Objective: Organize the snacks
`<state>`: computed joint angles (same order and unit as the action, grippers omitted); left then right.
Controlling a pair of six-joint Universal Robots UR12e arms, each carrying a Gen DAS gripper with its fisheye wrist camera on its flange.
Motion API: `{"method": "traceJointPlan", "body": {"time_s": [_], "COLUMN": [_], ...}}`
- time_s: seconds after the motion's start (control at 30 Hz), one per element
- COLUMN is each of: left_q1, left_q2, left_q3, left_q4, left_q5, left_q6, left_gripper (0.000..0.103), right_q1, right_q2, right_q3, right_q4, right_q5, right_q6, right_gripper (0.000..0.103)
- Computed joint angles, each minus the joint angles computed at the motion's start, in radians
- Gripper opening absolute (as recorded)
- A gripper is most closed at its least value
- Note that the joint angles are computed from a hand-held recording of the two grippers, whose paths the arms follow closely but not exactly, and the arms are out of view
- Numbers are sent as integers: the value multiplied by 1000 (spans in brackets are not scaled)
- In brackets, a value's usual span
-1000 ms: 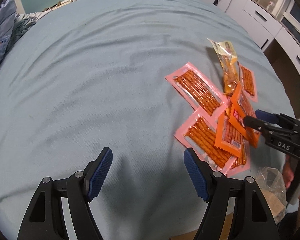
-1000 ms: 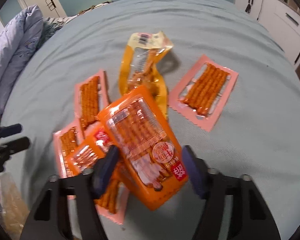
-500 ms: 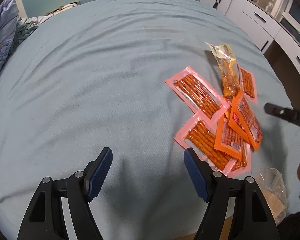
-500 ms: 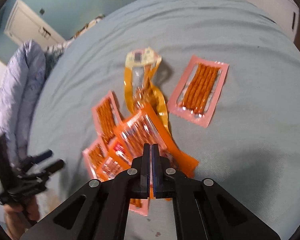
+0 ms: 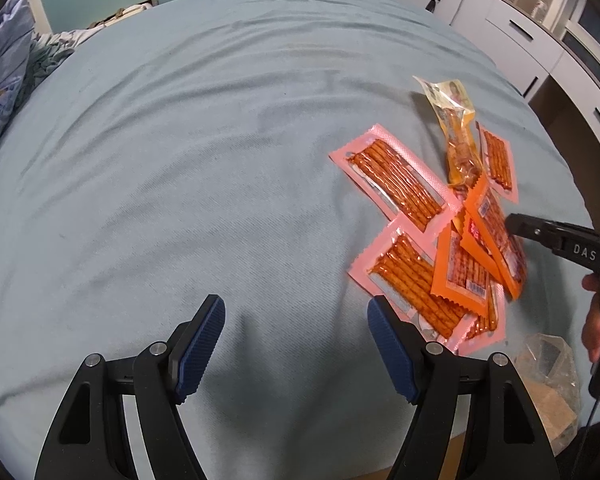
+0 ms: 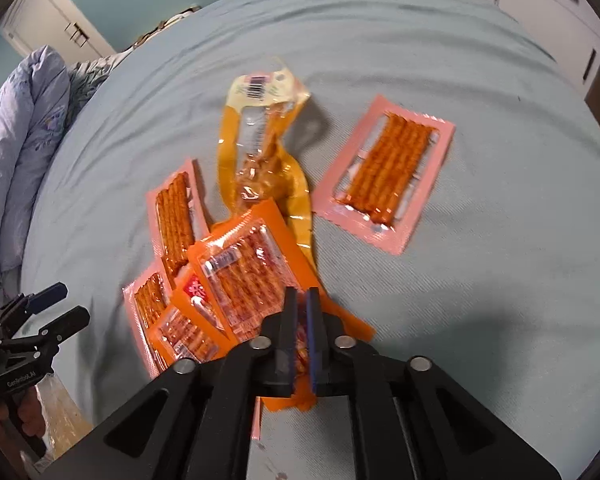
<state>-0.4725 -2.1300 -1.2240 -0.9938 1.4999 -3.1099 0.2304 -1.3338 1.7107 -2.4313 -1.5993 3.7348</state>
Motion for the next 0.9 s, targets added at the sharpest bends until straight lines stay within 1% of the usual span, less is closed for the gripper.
{"method": "traceJointPlan", "body": {"time_s": [0.03, 0.07, 0.1, 0.13, 0.17, 0.23, 0.27, 0.33, 0.37, 0.4, 0.47, 0.5, 0.53, 0.57, 0.6, 0.63, 0.67, 0.7, 0.73, 0.77, 0.8, 0.83, 0.9], "left_q1": [0, 0, 0, 0, 0, 0, 0, 0, 1, 1, 1, 0, 1, 0, -1, -3, -4, -4, -3, -2, 0, 1, 2], "left_q2": [-1, -1, -2, -2, -2, -3, -3, -3, -2, -2, -2, -3, -3, -3, -4, -5, -6, -7, -7, -8, -10, -12, -19], "left_q3": [1, 1, 2, 3, 3, 4, 4, 4, 3, 3, 2, 2, 2, 2, 3, 4, 5, 5, 6, 7, 10, 12, 22], "left_q4": [-3, -4, -6, -7, -7, -7, -6, -4, -3, -3, -3, -5, -8, -12, -16, -20, -23, -27, -29, -34, -38, -41, -56], "left_q5": [-2, -3, -3, -3, -3, -6, -7, -6, -6, -7, -11, -13, -15, -13, -9, -4, 0, -2, -8, -23, -37, -48, -79], "left_q6": [0, 0, 0, 0, -1, -2, -3, -4, -4, -4, -1, 1, 4, 6, 10, 14, 16, 17, 17, 16, 14, 13, 15], "left_gripper": [74, 74, 74, 74, 74, 74, 74, 74, 74, 74, 74, 74, 74, 74, 74, 74, 74, 74, 74, 74, 74, 74, 74], "right_q1": [2, 4, 7, 11, 4, 8, 12, 26, 43, 58, 93, 100, 98, 90, 86, 82, 79, 77, 75, 73, 67, 64, 54], "right_q2": [3, 5, 6, 10, 12, 7, 4, 6, 10, 19, 47, 60, 64, 62, 60, 56, 54, 49, 40, 33, 27, 22, 6], "right_q3": [1, 3, 9, 10, 13, 14, 14, 10, 1, -15, -57, -68, -66, -54, -46, -41, -39, -36, -30, -24, -17, -10, 17], "right_q4": [-9, -19, -24, -18, -11, -17, -30, -75, -78, -54, 39, 66, 54, 30, 11, 1, -4, -12, -17, -34, -51, -71, -135], "right_q5": [-6, -11, -11, 3, 36, 25, 11, -17, -66, -111, -223, -237, -210, -157, -138, -122, -110, -107, -118, -125, -113, -103, -70], "right_q6": [-1, 7, 24, 51, 59, 53, 54, 31, -10, -40, -97, -120, -130, -121, -109, -101, -95, -87, -74, -56, -46, -28, 13], "right_gripper": [28, 40, 71, 85, 85, 85, 85, 85, 85, 85, 85, 85, 85, 85, 85, 76, 67, 52, 41, 35, 30, 18, 11]}}
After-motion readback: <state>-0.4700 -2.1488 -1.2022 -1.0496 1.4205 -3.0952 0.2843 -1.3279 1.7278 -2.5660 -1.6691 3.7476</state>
